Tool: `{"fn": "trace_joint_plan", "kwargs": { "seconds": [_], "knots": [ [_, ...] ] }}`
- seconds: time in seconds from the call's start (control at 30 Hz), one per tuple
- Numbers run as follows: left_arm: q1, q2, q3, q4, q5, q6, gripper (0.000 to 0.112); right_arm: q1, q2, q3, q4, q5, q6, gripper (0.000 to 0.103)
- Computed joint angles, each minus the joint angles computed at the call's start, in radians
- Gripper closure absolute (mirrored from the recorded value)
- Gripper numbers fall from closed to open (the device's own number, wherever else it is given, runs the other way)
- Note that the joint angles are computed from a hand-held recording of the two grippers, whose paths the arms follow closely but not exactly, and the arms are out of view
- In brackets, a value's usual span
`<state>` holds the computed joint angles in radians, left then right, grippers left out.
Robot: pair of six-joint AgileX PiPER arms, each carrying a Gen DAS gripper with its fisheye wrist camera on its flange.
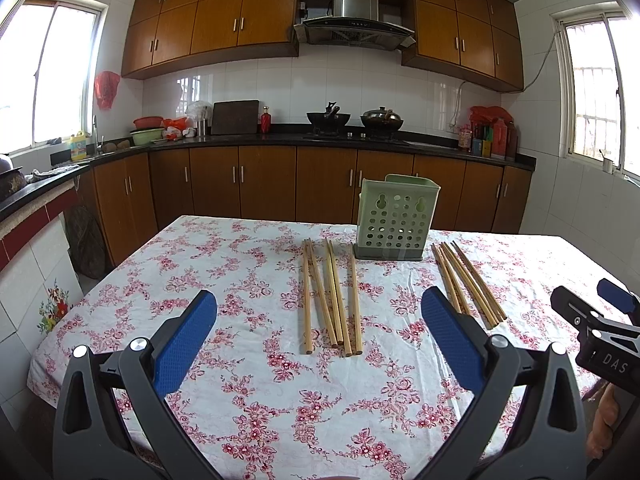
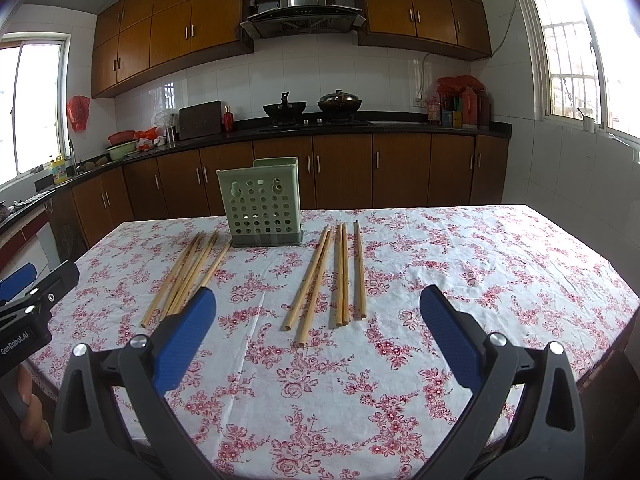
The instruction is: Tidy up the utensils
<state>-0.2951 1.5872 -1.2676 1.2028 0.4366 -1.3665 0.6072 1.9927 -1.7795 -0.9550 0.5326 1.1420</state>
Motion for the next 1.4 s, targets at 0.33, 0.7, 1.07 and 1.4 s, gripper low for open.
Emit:
{"fn": "trace_joint_plan", "kwargs": {
  "seconds": [0.33,0.7,1.07,1.4],
  "knots": [
    [0.001,-0.002,0.001,-0.003,0.0,0.003,0.011,0.0,0.0,0.0,0.0,0.0,0.001,0.004],
    [0.003,-0.005,0.003,-0.011,-0.002,0.013,0.011,0.0,0.002,-0.001,0.003,0.0,-0.001,0.004],
    [-0.017,-0.006,0.002,-0.006,0.015,0.004,0.011,-0.005,0.007,-0.008,0.012,-0.003,-0.011,0.004],
    [0.015,0.052,-0.056,-0.121,0.024,0.107,0.011,-0.03,0.064,-0.093,0.131,0.031,-0.116,0.004]
  ]
}}
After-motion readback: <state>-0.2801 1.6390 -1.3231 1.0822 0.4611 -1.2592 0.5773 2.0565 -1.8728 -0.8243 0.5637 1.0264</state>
